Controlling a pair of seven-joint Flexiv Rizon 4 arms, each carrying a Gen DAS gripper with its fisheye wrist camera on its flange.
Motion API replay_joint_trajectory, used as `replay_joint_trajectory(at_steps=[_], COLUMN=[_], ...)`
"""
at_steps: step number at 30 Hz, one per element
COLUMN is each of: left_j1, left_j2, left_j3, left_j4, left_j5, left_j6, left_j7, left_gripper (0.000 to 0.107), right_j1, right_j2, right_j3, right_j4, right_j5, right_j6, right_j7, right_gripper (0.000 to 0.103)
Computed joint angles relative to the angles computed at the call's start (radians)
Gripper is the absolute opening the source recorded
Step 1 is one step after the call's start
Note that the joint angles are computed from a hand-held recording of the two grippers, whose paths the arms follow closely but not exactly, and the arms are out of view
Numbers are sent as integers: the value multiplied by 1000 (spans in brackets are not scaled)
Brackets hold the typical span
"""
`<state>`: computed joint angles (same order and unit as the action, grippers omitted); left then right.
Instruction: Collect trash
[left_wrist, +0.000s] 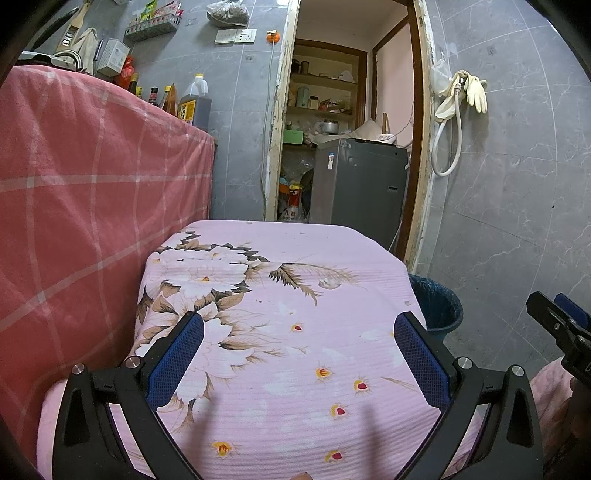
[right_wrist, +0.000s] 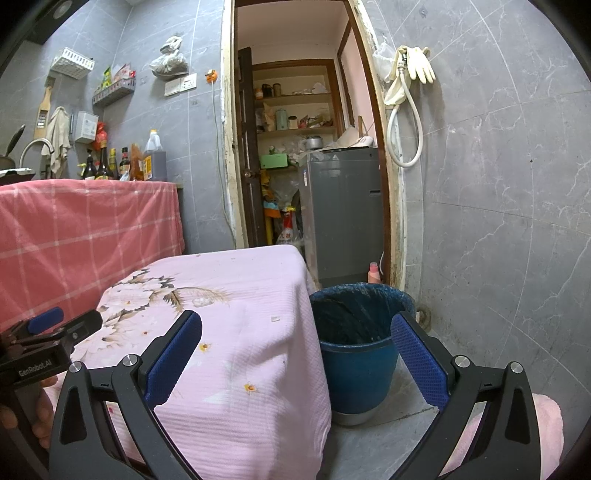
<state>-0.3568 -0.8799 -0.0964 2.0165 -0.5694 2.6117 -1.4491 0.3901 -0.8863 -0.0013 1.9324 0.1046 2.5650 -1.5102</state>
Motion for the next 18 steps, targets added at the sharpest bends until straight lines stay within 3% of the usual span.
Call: replay_joint_trajectory(at_steps=[18], left_j1=[3], left_j2=[2], left_j3=[1], left_j4=[3], left_j5=[7], left_j6=[4], left_j7=[0], left_gripper=[101], right_j1=[-3], right_j2=[0], right_j3=[1], right_j4=[2], right_j5=[-1], right_j6=[2], right_j7=[2], right_gripper=[103])
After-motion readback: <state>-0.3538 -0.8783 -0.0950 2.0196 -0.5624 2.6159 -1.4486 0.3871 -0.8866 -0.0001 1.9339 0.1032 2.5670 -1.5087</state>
